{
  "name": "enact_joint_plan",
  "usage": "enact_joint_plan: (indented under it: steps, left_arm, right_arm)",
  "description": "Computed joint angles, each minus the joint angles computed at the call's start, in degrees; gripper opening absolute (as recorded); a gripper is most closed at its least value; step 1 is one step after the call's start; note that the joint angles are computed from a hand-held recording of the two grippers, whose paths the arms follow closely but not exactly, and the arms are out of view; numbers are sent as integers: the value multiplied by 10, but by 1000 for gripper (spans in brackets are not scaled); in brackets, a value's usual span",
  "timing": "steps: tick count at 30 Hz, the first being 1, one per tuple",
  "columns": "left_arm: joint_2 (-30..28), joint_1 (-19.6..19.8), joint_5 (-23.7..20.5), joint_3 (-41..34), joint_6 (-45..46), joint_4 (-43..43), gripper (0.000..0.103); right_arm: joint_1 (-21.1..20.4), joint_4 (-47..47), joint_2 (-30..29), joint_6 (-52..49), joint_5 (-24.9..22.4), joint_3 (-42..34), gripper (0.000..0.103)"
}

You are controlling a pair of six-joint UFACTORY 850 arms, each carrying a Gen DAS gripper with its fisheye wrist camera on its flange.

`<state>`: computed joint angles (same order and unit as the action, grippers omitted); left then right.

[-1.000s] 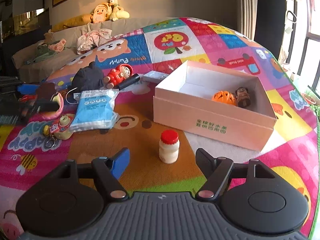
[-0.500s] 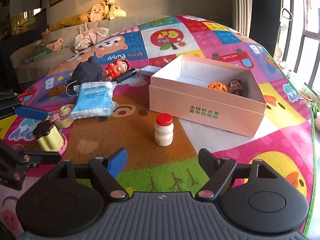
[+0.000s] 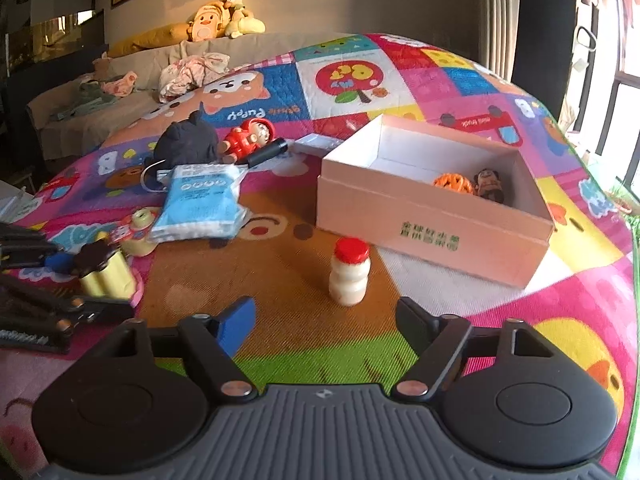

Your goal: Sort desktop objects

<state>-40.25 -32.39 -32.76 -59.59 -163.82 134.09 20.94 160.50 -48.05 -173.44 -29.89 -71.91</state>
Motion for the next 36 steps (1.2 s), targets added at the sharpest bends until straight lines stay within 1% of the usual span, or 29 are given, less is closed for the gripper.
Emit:
enact_joint_plan:
  steps: [3, 5, 6, 7, 8, 9, 11, 12, 14, 16, 19, 20, 22, 24, 26, 28, 29, 30, 31, 32, 33, 34, 35, 36]
  left_arm:
    - [5, -3, -4, 7, -27, 28, 61]
    - [6, -4, -7, 8, -36, 37, 61]
    - [6, -4, -6, 7, -38, 38, 61]
    - [4, -5, -4, 5, -34, 35, 61]
    - [2, -6, -2, 2, -29, 28, 61]
    - [1, -6, 1, -2, -25, 24, 61]
    - [3, -5, 3, -5, -29, 36, 61]
    - [5, -4, 3, -9, -34, 49, 61]
    - [8, 0, -2, -25, -32, 75, 61]
    - [5, 0, -22, -56, 10, 76, 61]
    - [-14, 5, -44, -111, 48, 102, 61]
    - [-27, 8, -43, -136, 59, 107, 61]
    - [-60, 19, -22, -201, 79, 109, 61]
    - [-98, 30, 9, -270, 90, 103, 61]
    - [-140, 39, 35, -339, 111, 85, 61]
    - [-178, 46, 73, -404, 169, 22, 61]
    - [-188, 48, 86, -420, 191, -8, 61]
    - [-191, 51, 96, -424, 195, -25, 61]
    - [-187, 53, 99, -415, 178, -18, 63]
    - [-176, 56, 97, -393, 139, 13, 66]
    - [-162, 57, 89, -366, 105, 41, 74]
    - [-146, 57, 76, -335, 81, 57, 79]
    - [-133, 57, 66, -310, 64, 69, 80]
    - [-115, 56, 53, -276, 47, 79, 84]
  right_arm:
    - [5, 30, -15, -31, 16, -30, 59]
    - [7, 39, -29, -35, 33, -56, 46]
    - [7, 33, -36, -28, 44, -70, 41]
    - [8, 24, -42, -22, 57, -81, 31]
    - [9, 24, -47, -24, 72, -92, 25]
    - [10, 28, -51, -31, 84, -100, 25]
    - [7, 17, -45, -28, 76, -92, 25]
    - [3, 10, -36, -23, 64, -82, 25]
    - [-12, -29, -1, 11, 25, -47, 25]
    - [-33, -64, 39, 43, -24, -14, 25]
    - [-61, -30, 91, 18, -101, 27, 25]
    - [-68, -20, 100, 13, -115, 32, 25]
    - [-77, 22, 102, -18, -127, 27, 25]
    - [-81, 54, 87, -39, -108, 3, 25]
    - [-85, 42, 60, -15, -71, -35, 25]
    - [-85, 27, 28, 6, -34, -80, 25]
    - [-83, 31, 11, 3, -19, -103, 25]
    - [-81, 33, -5, 3, -7, -123, 25]
    - [-80, 27, -22, 10, 9, -146, 25]
    - [-79, 14, -37, 25, 21, -164, 25]
    - [-80, -9, -55, 52, 37, -187, 25]
    - [-79, -21, -66, 70, 46, -201, 27]
    - [-78, -20, -76, 78, 56, -211, 28]
    - [-76, -3, -82, 69, 65, -216, 28]
